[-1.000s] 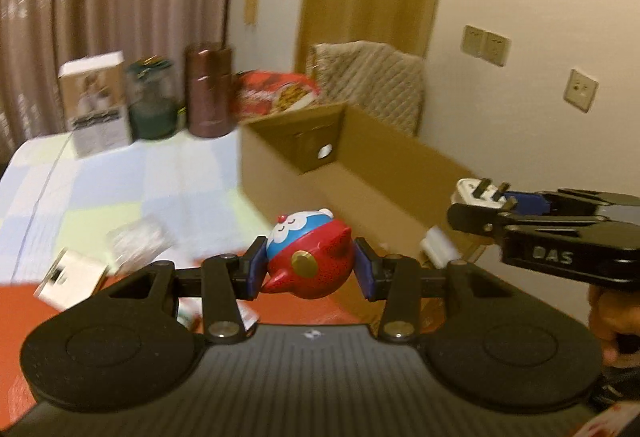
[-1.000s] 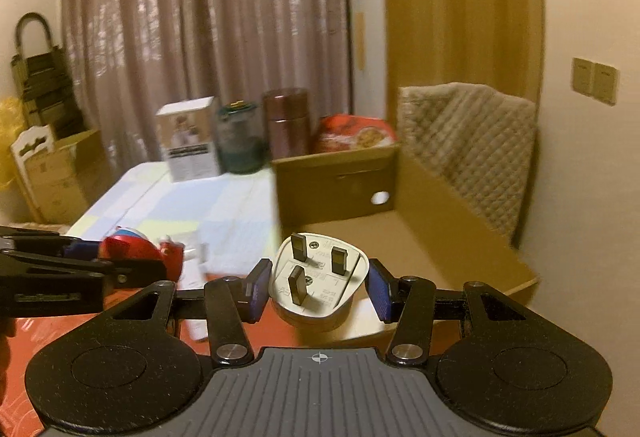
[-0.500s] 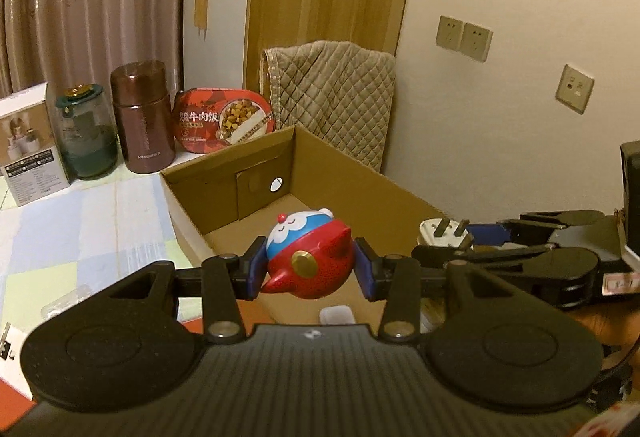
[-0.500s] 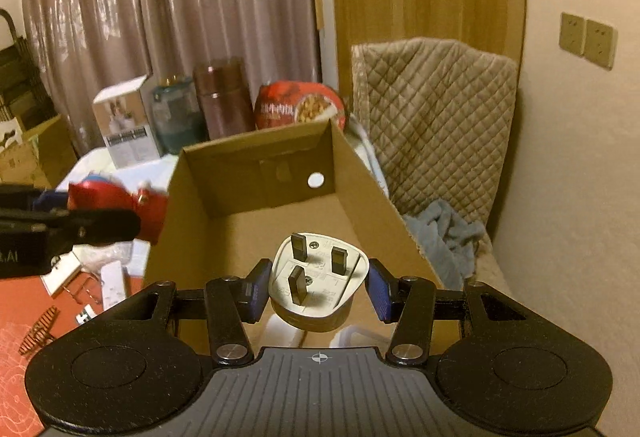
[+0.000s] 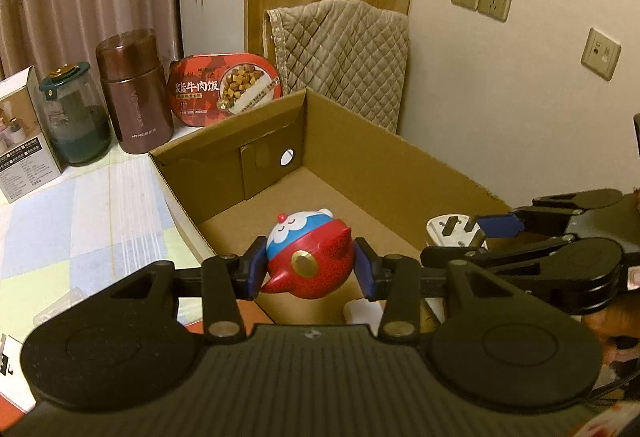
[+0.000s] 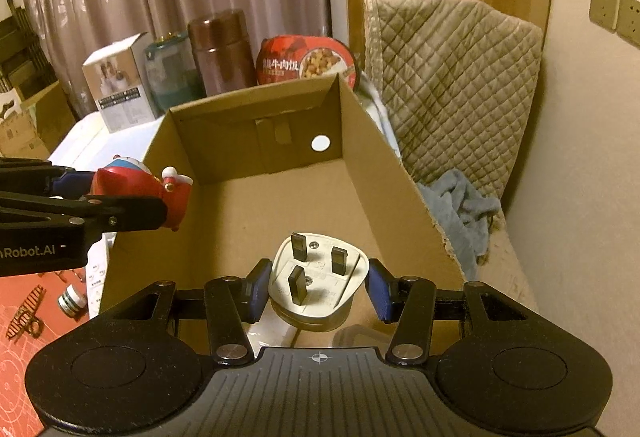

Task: Organize rigid objects
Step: 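Carry the figure and plug into the box and open both tools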

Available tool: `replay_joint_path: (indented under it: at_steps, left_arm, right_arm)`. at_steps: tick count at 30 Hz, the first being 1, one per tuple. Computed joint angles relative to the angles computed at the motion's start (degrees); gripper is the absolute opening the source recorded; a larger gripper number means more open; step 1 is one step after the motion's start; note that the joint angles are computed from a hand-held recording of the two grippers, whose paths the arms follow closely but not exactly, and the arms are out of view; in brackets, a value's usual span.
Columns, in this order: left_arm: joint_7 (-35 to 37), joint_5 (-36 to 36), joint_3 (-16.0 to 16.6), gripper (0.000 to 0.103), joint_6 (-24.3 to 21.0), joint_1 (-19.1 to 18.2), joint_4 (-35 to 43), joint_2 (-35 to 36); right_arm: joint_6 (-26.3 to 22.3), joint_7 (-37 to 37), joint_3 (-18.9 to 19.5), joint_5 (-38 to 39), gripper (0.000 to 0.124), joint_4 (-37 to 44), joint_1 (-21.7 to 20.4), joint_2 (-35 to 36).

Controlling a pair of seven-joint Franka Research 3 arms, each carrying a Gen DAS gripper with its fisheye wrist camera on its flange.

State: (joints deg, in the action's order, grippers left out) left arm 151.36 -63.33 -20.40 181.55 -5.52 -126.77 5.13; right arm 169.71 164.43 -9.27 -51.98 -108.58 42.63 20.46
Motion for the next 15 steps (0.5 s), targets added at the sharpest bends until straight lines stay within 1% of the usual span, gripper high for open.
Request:
replay_joint_path:
  at_steps: [4,8,12,15]
  left_arm:
    - [-6.25,7.12,1.01,0.039,-0.02,-0.39,-0.17,0.82]
    - [-12.52,14.37,0.98,0.039,-0.49,0.54,-0.45,1.37]
    - [-20.19,22.8,2.13,0.039,-1.06,0.49,-0.81,1.88]
    - [-22.97,26.06,1.34,0.039,-1.09,1.61,-0.84,2.26]
  right_arm:
    - [-0.01,-2.18,0.58,2.17,0.047,0.17,-0.73,0.5]
    - [0.07,-3.68,0.3,3.66,0.047,0.39,-0.5,0.9]
    - [-0.46,-7.46,1.1,7.11,0.047,0.93,-0.97,1.46]
    - [-0.97,-11.01,1.77,10.55,0.047,1.32,-1.51,1.9]
